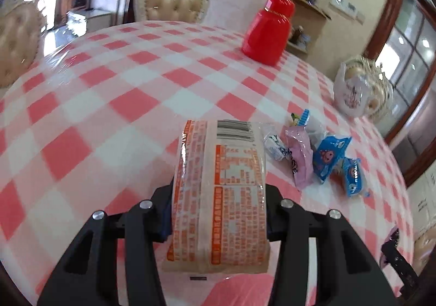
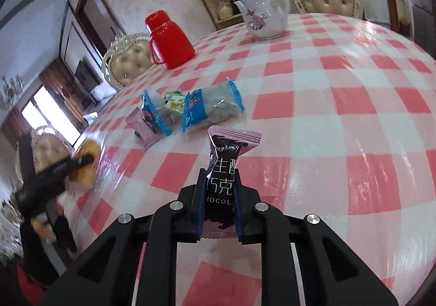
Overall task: Organize snacks
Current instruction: 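Carry the bread pack and chocolate to the plastic box and open both grippers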
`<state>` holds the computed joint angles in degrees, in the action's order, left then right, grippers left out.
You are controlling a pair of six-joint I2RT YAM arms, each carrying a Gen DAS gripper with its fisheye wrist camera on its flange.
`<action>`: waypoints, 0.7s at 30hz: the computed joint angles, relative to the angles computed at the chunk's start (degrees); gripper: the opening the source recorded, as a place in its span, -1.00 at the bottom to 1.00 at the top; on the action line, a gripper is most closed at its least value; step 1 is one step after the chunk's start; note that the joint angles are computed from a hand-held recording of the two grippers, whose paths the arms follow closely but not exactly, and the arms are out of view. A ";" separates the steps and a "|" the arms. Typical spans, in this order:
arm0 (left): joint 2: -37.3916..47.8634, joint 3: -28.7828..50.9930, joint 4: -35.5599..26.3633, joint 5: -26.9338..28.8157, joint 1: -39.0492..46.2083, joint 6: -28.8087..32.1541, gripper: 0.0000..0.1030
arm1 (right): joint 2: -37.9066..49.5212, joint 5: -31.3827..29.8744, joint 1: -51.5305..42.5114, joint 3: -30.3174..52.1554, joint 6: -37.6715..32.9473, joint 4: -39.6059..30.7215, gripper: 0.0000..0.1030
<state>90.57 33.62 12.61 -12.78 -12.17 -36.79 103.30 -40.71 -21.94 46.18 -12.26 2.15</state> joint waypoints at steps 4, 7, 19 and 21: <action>-6.81 -8.04 0.65 -2.53 -4.90 -5.80 -0.08 | -0.33 -3.26 -1.84 0.32 -0.82 -2.89 -0.65; -13.41 -12.23 -1.48 -6.90 -11.59 -9.35 -0.07 | -3.52 -5.94 -3.66 -1.99 -3.43 -6.08 -0.65; -16.51 -10.53 -16.47 -27.02 -49.96 -27.87 -0.07 | -14.69 -16.38 -24.82 -8.06 -33.96 -33.09 -0.65; -15.30 -9.40 -19.18 -29.12 -55.04 -31.27 -0.07 | -15.21 -17.38 -29.57 -6.98 -41.86 -40.42 -0.65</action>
<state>75.27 24.22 -6.57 -41.90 -67.21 -68.06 88.09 -58.08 -51.51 39.20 -54.11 -38.27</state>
